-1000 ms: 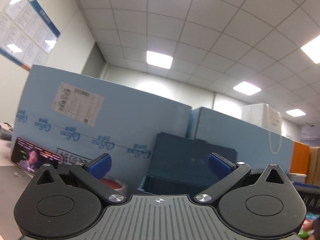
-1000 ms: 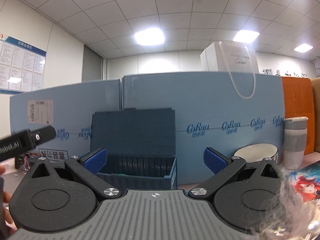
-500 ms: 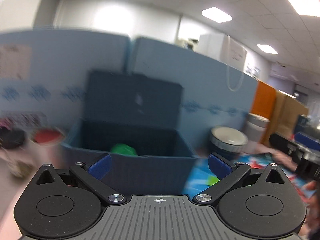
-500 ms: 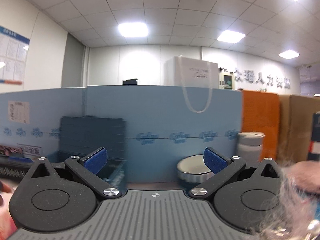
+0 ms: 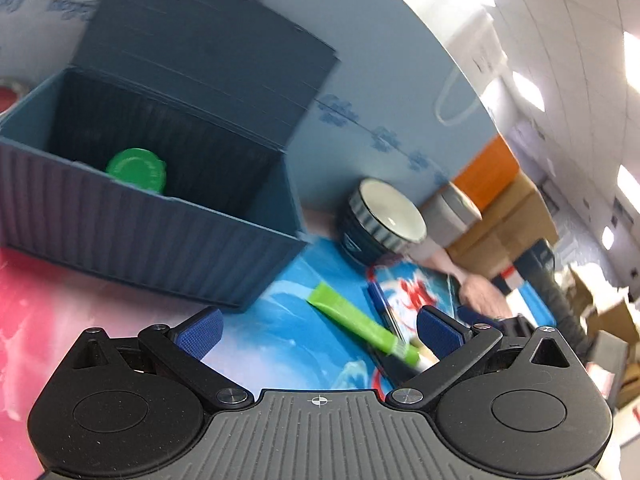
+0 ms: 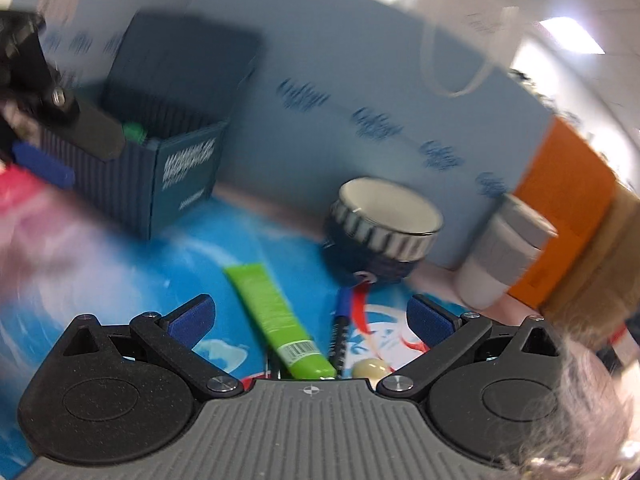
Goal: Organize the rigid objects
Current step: 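Lower the right gripper onto the green tube and close on it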
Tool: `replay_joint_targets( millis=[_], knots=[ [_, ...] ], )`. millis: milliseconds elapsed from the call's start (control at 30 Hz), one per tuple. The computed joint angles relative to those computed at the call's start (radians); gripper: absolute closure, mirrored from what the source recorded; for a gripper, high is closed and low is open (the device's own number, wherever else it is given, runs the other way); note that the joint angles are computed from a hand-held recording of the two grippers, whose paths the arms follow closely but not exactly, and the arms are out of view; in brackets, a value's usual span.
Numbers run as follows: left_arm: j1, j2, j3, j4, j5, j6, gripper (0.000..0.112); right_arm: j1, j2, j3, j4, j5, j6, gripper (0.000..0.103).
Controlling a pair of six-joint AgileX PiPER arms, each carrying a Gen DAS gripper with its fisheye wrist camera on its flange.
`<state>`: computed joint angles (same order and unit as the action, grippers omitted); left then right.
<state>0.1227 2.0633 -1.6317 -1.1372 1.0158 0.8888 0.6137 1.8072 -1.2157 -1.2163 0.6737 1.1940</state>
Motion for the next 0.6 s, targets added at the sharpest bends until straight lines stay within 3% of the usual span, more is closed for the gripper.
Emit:
replay_joint_targets(
  millis=[233,300,433,600],
  knots=[
    [0.052,-0.008,-0.010,-0.083,0.025,0.024,0.009,-0.111,0.113,-0.193,0.394,-0.071,-0.531,0.014],
    [0.060,-0.025,0.002,-0.107,0.015,0.049,0.009,-0.133,0.134,-0.237,0.497,-0.069,-0.630,0.023],
    [0.080,-0.032,-0.010,-0.131,0.030,0.073,0.009,-0.193,0.168,-0.299,0.739,-0.079,-0.819,0.031],
    [0.086,-0.005,-0.062,-0.111,0.049,0.031,0.009,-0.249,0.198,-0.351,0.925,-0.081,-0.949,0.047]
  ],
)
